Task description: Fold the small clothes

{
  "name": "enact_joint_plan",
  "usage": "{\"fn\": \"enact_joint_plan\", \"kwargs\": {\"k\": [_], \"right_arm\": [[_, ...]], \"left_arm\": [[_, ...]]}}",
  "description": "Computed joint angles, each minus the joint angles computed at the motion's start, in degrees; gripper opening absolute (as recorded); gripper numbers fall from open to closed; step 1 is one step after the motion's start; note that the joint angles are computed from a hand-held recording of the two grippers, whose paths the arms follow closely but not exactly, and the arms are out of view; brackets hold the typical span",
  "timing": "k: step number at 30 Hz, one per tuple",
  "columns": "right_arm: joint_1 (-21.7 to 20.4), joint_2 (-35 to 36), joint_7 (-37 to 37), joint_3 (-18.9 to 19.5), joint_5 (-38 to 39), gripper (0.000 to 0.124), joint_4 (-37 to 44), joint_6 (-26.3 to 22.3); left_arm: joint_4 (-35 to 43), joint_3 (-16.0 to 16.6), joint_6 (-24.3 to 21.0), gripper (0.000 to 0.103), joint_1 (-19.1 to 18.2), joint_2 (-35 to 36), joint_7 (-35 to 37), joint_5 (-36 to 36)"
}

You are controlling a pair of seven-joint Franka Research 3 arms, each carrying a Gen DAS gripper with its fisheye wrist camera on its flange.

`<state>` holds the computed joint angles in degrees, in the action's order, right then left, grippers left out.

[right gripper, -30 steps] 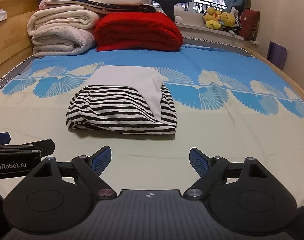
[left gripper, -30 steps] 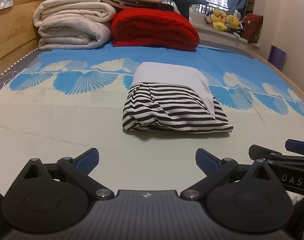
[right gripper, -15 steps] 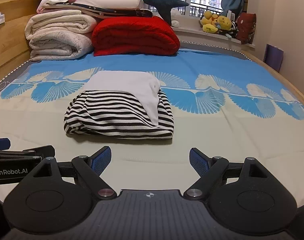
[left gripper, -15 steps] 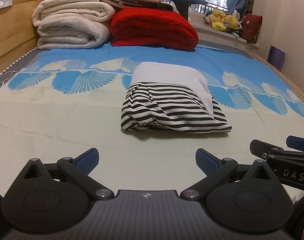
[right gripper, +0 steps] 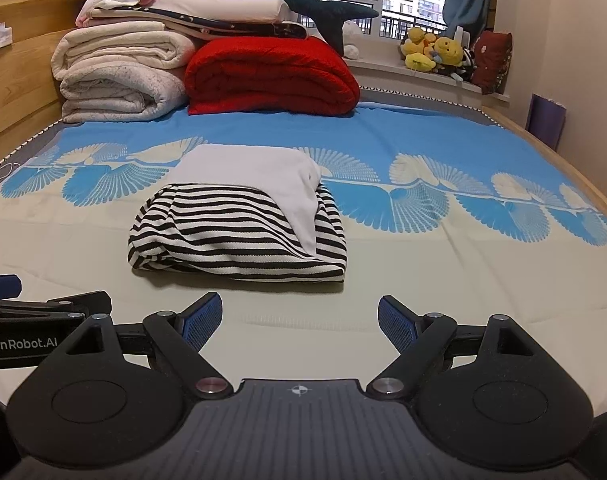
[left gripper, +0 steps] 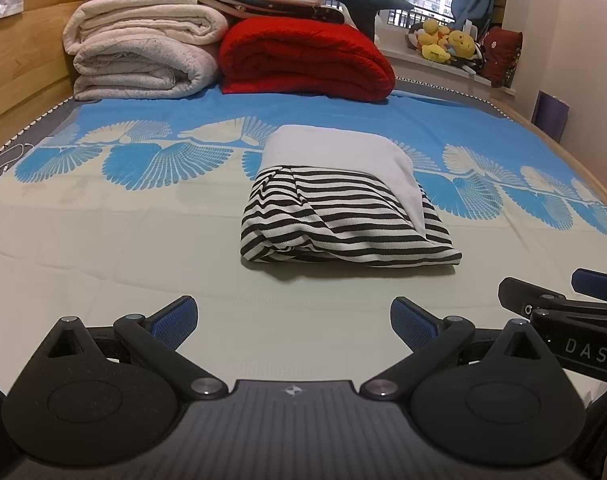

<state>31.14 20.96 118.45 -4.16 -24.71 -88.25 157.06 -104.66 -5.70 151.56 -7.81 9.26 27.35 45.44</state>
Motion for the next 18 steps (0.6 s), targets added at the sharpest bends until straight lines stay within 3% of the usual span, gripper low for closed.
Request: {"fn": "enact_joint_plan", "kwargs": {"k": [18], "right_arm": [[0.1, 0.0, 0.1, -0.1, -0.1, 0.086, 0.2, 0.0]], "left_arm": [[-0.1, 0.0, 0.3, 0.103, 0.0, 0.0, 0.2, 0.2]]}}
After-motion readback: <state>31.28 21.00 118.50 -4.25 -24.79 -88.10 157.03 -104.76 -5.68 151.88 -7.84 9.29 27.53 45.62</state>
